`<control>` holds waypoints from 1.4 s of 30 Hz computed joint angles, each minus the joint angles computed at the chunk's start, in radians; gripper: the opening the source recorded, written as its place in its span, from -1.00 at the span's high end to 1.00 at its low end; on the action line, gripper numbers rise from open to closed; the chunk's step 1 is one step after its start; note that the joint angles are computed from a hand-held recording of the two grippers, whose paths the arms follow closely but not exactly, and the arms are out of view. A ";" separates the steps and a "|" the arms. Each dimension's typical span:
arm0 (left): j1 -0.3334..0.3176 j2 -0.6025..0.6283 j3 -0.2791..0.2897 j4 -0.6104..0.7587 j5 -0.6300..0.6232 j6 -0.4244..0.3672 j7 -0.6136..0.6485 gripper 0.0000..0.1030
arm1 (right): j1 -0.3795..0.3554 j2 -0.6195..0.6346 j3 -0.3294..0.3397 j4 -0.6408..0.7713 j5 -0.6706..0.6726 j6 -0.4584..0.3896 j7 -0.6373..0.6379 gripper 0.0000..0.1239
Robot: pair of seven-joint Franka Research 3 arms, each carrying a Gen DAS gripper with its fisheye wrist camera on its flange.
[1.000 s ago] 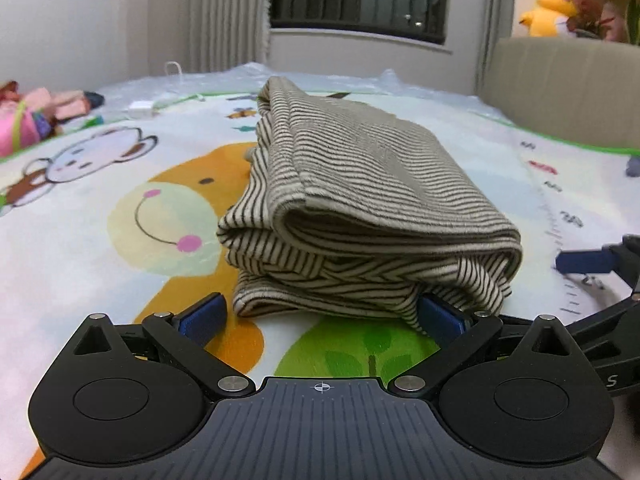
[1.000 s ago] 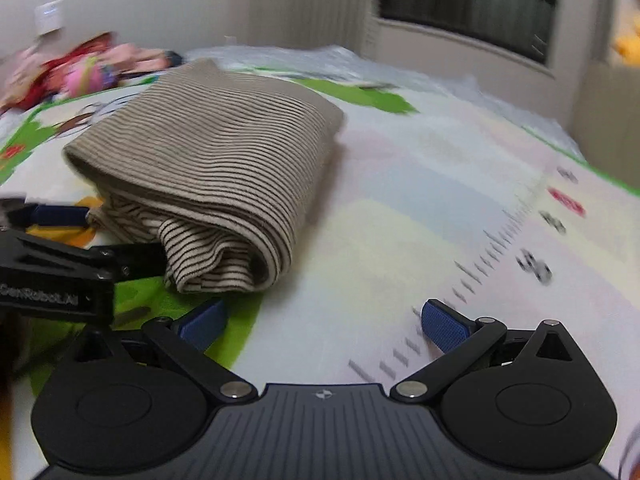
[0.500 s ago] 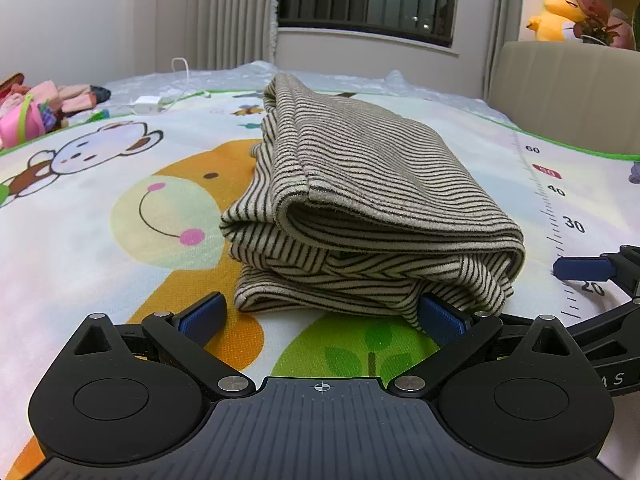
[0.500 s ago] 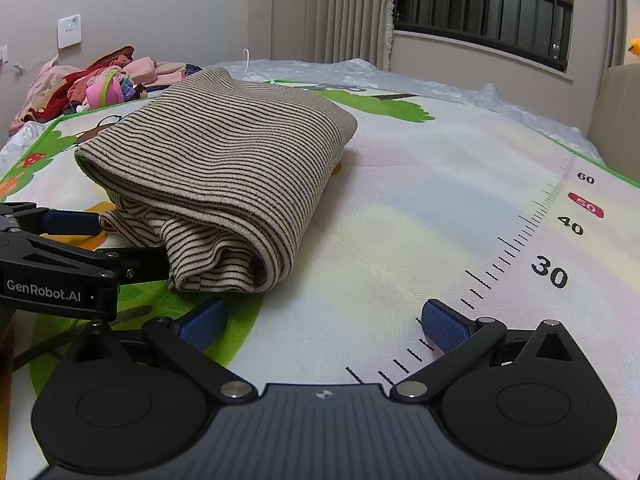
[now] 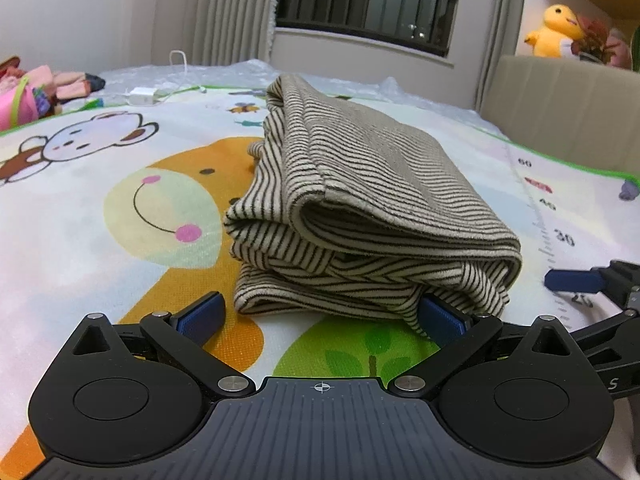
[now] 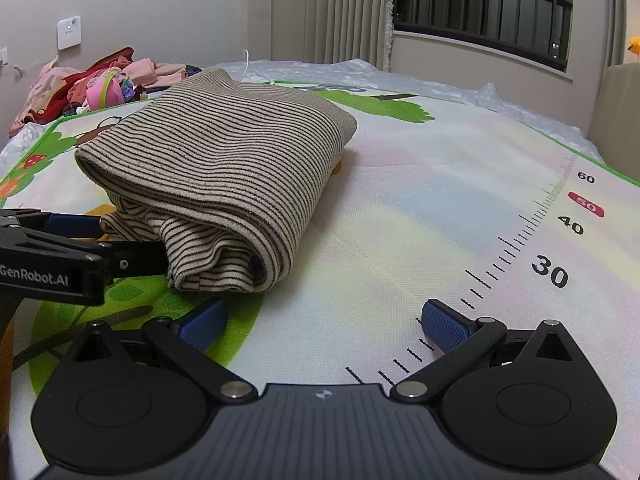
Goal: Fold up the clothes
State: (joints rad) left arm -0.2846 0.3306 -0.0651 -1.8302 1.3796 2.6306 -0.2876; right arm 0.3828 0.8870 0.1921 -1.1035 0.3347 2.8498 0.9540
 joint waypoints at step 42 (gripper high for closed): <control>-0.005 0.003 0.002 0.004 -0.012 -0.015 0.027 -1.00 | 0.000 0.006 -0.001 0.011 0.002 -0.007 0.000 -0.66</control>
State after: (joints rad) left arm -0.2894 0.3341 -0.0629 -1.8258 1.3673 2.6159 -0.2602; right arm 0.3827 0.8930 0.1911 -1.0928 0.3364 2.8429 0.9538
